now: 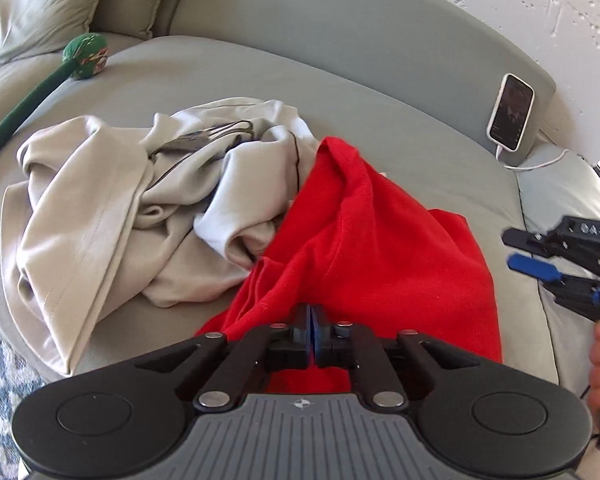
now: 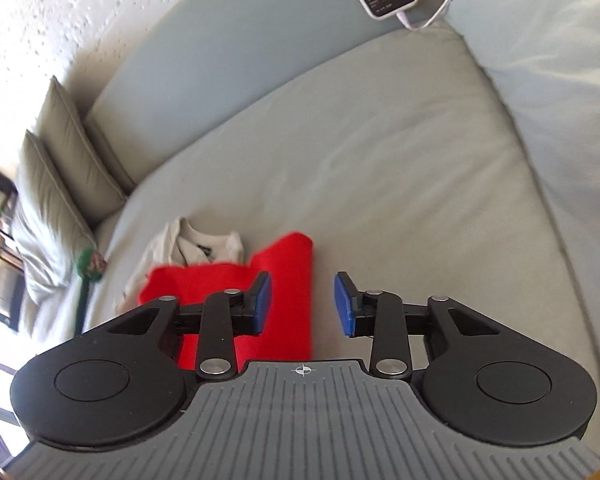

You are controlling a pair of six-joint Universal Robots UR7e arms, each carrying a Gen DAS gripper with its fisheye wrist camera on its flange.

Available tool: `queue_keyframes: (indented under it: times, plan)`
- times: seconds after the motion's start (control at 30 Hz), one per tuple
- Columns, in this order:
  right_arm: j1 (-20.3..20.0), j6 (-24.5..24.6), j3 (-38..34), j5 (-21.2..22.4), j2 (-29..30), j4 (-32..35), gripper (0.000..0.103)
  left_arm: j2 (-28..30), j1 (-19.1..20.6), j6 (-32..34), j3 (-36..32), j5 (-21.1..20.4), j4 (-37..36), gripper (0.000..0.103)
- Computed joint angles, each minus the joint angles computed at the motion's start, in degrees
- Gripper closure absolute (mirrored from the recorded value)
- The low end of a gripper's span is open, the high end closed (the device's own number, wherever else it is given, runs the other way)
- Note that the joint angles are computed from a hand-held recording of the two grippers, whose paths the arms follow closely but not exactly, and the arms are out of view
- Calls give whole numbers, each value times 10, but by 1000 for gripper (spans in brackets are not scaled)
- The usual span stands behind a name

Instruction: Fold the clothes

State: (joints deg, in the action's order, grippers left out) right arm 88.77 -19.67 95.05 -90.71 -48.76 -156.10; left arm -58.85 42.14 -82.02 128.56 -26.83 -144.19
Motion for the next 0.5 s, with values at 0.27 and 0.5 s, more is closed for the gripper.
queue_keyframes:
  times: [0.27, 0.5]
  plan:
    - [6, -15, -112, 14, 102, 115, 101, -4, 4, 16, 18, -8, -60, 92]
    - [26, -11, -70, -88, 101, -100, 95, -4, 2, 18, 19, -6, -55, 92]
